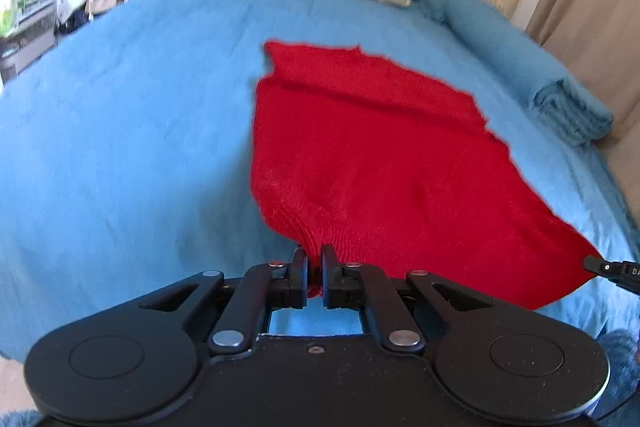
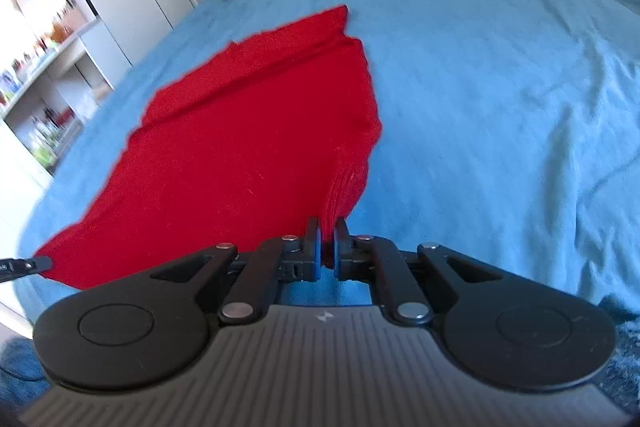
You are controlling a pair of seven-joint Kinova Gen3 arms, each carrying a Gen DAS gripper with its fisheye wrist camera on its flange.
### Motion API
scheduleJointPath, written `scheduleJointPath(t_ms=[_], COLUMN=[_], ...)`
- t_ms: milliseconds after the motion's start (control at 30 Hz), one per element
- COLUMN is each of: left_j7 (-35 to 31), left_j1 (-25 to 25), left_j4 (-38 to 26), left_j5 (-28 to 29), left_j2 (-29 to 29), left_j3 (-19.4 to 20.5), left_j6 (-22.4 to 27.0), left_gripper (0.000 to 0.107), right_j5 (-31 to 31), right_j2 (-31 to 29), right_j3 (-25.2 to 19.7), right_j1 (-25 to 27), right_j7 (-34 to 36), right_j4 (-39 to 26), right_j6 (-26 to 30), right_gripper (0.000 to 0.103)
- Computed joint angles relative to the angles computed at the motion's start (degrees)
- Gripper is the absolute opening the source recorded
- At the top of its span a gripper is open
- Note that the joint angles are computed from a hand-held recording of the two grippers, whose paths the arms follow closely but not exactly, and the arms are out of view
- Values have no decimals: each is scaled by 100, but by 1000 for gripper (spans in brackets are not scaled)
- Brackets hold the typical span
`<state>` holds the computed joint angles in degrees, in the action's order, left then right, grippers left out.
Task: Fold small clothes
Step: 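Close both grippers on the sweater hem, then lift the hem with both grippers and fold it toward the collar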
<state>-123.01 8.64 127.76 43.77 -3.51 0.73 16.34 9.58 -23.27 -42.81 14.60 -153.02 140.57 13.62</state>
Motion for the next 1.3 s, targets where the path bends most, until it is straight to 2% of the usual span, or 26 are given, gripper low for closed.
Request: scheduleJointPath(t_ms=[67, 133, 233, 400, 433, 500, 533, 600, 700, 733, 800, 933, 1000, 1067, 1200, 1300], left_j7=[-165, -353, -702, -1172, -1279, -1215, -1043, -604, 72, 304, 731, 1614, 2059, 2503, 3388, 3838], left_j1=[31, 66, 53, -197, -128, 274, 425, 419, 72, -20, -75, 147, 314, 435, 666, 705], left_j4=[-101, -236, -548, -1297, -1504, -1946, -2212, -2742, -3539, -3804, -4335, -5397, -5928, -6459, -7511, -8019], left_j5=[238, 507, 953, 1619, 1813, 1922, 1853, 1586, 933, 701, 339, -466, -801, -1046, -1502, -1808], left_j2=[-78, -109, -42, 413, 570, 897, 1087, 1460, 2073, 2297, 2754, 3629, 4071, 4480, 5261, 5636], left_j3=[-71, -145, -229, -68, -178, -642, -822, -867, -434, -294, -184, -428, -665, -915, -1447, -1541], left_j6=[64, 104, 189, 106, 132, 188, 228, 279, 169, 115, 74, 174, 275, 534, 1123, 1353], left_gripper=[6, 6, 6, 6, 5, 5, 5, 5, 5, 5, 5, 5, 5, 5, 5, 5], right_j5=[-213, -124, -132, -282, -311, -346, -349, -394, -874, -987, -934, -910, -1045, -1107, -1159, -1130], right_j2=[-71, -111, -128, 259, 377, 672, 833, 1215, 1894, 2128, 2659, 3721, 4252, 4782, 5690, 6173], right_j3=[531, 1000, 1488, 2511, 2672, 2941, 2984, 3116, 3363, 3305, 3458, 4392, 4451, 4398, 4583, 4770], right_j1=[-378, -742, -1001, -1509, -1570, -1624, -1575, -1521, -1527, -1408, -1461, -2166, -2110, -1985, -2052, -2166], right_j7=[296, 401, 733, 1417, 1554, 1819, 1897, 2014, 2586, 2746, 2847, 2913, 2983, 3074, 3032, 2946], right_j4=[-84, -222, -492, -1088, -1216, -1534, -1695, -2041, -2638, -2869, -3399, -4461, -4910, -5355, -6157, -6600], right_j6=[3, 61, 86, -91, -154, -262, -319, -468, -633, -613, -535, -302, -294, -266, -79, 103], right_gripper=[21, 21, 20, 20, 20, 20, 20, 20, 20, 20, 20, 20, 20, 20, 20, 20])
